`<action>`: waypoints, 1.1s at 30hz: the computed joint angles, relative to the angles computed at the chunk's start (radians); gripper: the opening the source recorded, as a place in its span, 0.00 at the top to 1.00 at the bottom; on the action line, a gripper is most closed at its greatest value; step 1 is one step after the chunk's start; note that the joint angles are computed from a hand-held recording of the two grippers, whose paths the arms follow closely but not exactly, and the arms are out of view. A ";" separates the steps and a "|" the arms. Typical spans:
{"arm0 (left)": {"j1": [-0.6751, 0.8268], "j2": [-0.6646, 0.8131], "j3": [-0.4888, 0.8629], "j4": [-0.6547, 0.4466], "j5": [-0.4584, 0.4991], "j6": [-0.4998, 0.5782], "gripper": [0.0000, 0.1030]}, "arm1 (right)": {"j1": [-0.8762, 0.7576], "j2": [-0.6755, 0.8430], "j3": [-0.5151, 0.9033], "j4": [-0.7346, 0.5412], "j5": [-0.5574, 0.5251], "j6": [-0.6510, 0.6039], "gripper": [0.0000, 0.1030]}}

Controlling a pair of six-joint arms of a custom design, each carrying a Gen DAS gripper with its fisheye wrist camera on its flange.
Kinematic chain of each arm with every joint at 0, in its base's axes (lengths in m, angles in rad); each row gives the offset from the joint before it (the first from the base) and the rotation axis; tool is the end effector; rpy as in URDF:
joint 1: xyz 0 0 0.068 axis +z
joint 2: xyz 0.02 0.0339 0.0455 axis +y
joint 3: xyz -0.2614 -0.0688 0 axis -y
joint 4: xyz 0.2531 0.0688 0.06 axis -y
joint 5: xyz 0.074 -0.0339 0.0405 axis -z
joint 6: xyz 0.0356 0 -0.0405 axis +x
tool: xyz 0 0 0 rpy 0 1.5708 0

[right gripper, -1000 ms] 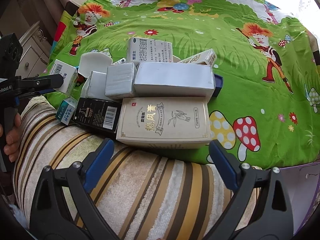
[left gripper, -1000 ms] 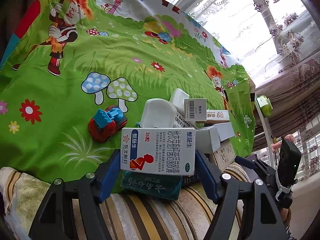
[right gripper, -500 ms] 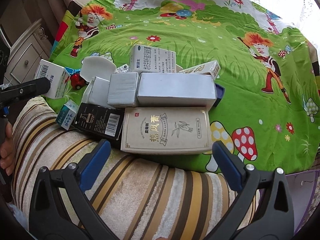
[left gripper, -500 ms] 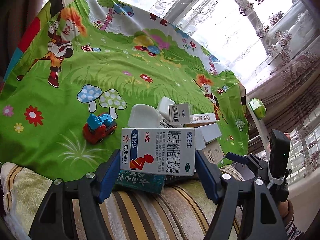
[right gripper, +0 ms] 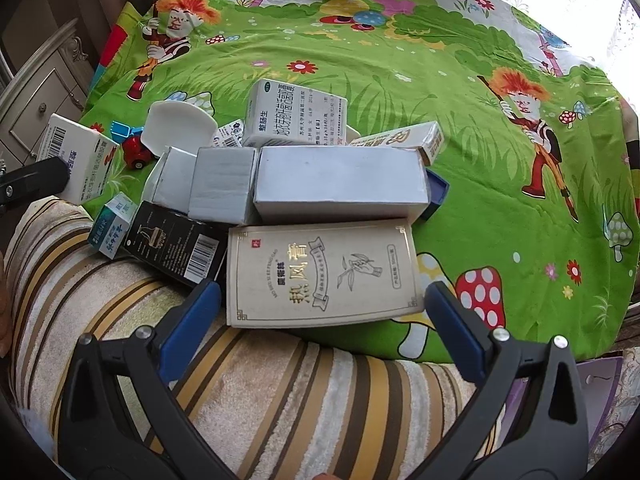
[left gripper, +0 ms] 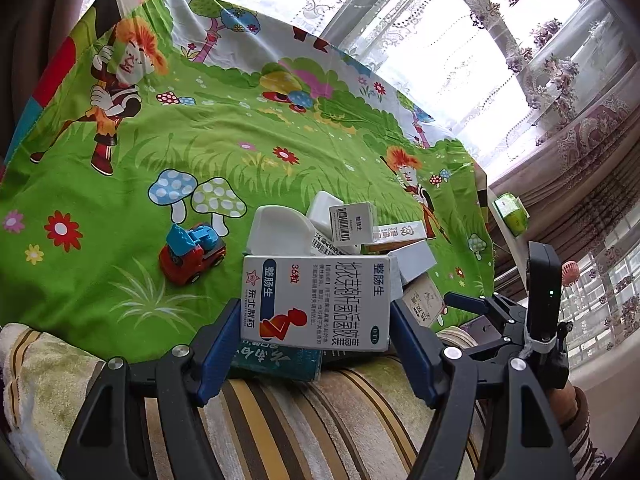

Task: Organize rigid objects
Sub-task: 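Grasp the white medicine box with red figure using the left gripper, then grasp the cream box with the right gripper while the left lifts its box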

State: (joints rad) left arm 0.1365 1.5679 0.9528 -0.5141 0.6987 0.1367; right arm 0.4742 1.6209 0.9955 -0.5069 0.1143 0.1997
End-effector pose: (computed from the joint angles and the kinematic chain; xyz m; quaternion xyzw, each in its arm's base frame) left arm 0.3041 0.0187 0.1863 0.0751 0.9168 -0.3028 0.2493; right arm 0.2864 0.1424 0.1760 -0.1210 0.9670 0.0192 0.2234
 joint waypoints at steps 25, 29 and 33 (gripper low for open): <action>-0.032 -0.021 -0.017 0.001 -0.009 0.000 0.29 | -0.020 0.047 0.004 0.005 -0.064 -0.067 0.00; -0.036 -0.037 -0.032 0.009 -0.008 -0.007 0.29 | -0.022 0.045 -0.001 0.013 -0.076 -0.060 0.01; -0.034 -0.071 -0.058 0.033 -0.008 -0.029 0.29 | -0.009 0.011 -0.023 0.026 -0.061 -0.052 0.03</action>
